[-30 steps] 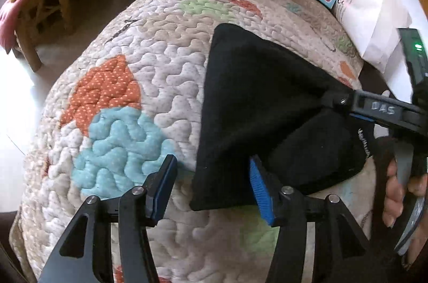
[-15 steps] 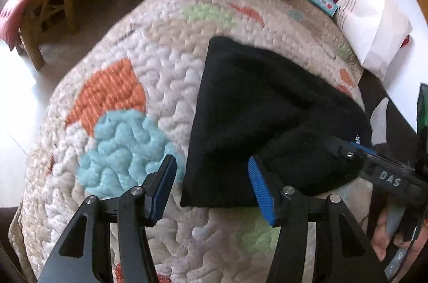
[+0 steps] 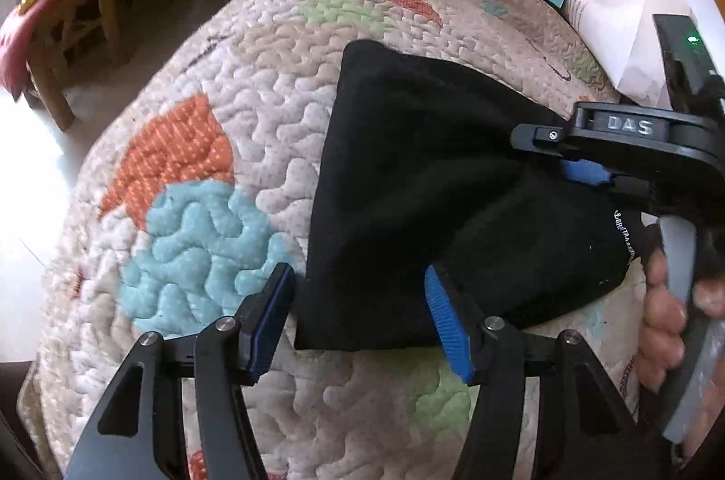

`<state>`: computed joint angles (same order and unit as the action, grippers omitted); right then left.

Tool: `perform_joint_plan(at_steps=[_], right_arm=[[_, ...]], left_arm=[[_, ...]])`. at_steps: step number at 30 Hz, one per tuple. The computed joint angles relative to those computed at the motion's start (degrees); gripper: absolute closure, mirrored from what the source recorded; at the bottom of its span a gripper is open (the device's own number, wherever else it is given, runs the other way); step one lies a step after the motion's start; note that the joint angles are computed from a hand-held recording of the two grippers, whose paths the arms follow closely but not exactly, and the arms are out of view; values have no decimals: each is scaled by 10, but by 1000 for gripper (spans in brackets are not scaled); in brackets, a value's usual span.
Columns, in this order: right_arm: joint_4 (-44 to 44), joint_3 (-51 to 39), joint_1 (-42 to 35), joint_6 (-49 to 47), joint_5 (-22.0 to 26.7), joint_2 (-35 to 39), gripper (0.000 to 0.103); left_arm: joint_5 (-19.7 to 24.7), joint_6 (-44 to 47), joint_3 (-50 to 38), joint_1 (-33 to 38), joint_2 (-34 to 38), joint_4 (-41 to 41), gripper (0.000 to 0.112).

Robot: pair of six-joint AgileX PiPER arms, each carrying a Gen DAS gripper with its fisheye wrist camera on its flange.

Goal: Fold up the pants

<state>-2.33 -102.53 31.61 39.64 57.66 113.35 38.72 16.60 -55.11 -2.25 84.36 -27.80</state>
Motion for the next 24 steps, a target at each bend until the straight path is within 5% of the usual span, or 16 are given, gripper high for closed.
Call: perform_joint_plan(at_steps=[4, 10, 13, 19, 24], right_arm=[[97, 106, -37, -48, -81, -85, 53], [4, 235, -91, -10, -34, -271, 37], [-8, 310, -154, 30, -21, -336, 36], [135, 507, -246, 112, -161, -423, 36], [-17, 536, -158, 328, -229, -393, 36]], left_arm=[[-13, 11, 8, 13, -27, -20, 53], [-19, 39, -8, 23, -54, -33, 53], [14, 48, -44, 18, -53, -34, 53], [111, 13, -234, -85, 23, 20, 42], [213, -18, -507, -221, 214, 63, 40]])
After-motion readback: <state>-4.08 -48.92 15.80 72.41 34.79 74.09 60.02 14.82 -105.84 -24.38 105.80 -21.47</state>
